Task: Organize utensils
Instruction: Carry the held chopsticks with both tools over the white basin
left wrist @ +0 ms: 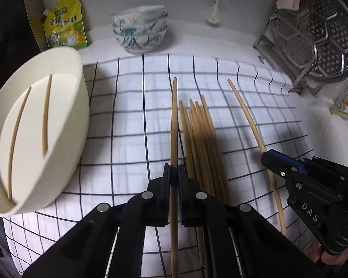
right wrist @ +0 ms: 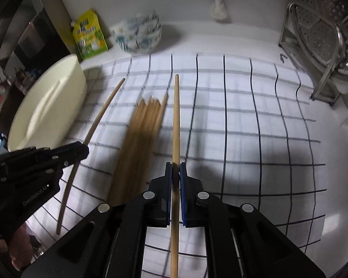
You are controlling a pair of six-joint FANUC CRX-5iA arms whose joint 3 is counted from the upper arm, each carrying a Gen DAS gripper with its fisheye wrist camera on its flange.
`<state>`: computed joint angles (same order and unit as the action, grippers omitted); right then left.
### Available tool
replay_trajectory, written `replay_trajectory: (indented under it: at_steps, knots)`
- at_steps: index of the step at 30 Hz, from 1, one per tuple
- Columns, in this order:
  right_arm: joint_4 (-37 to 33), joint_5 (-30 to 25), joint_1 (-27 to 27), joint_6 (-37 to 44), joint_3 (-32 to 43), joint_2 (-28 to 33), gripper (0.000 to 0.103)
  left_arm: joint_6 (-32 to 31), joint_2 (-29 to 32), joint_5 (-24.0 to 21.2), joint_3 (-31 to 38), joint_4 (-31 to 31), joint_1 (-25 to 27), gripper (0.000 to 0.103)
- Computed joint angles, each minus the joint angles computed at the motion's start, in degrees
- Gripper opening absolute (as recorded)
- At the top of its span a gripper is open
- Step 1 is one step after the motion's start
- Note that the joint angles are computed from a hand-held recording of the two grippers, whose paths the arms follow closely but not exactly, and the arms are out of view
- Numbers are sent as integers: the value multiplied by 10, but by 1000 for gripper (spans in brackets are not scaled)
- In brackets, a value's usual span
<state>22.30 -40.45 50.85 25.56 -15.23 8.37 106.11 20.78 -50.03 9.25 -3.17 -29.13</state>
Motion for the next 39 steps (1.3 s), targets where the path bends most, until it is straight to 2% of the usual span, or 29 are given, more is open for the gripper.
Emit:
replay_trajectory:
  at_steps: [5, 11, 19, 26, 31, 35, 39]
  knots:
    - [35, 10, 3, -30, 20, -8, 6, -5, -45, 23, -15, 11, 19, 7]
    - [49, 31, 8, -20, 84, 25, 6, 10, -113, 50, -42, -24, 53, 7]
    - [-28, 19, 25, 120, 284, 150, 6, 39, -143, 35, -51, -68, 130, 7]
    - [-134, -75, 28, 218, 503, 282, 6, -13, -128, 30, -58, -36, 199, 7]
    - [-178, -138, 26, 234, 606, 351, 6, -46, -101, 25, -59, -11, 226, 7]
    - [-191, -177, 26, 228, 661, 390, 6, -77, -86, 23, -66, 17, 240, 7]
    - [-192, -194, 24, 213, 677, 406, 6, -99, -75, 22, -69, 32, 246, 8]
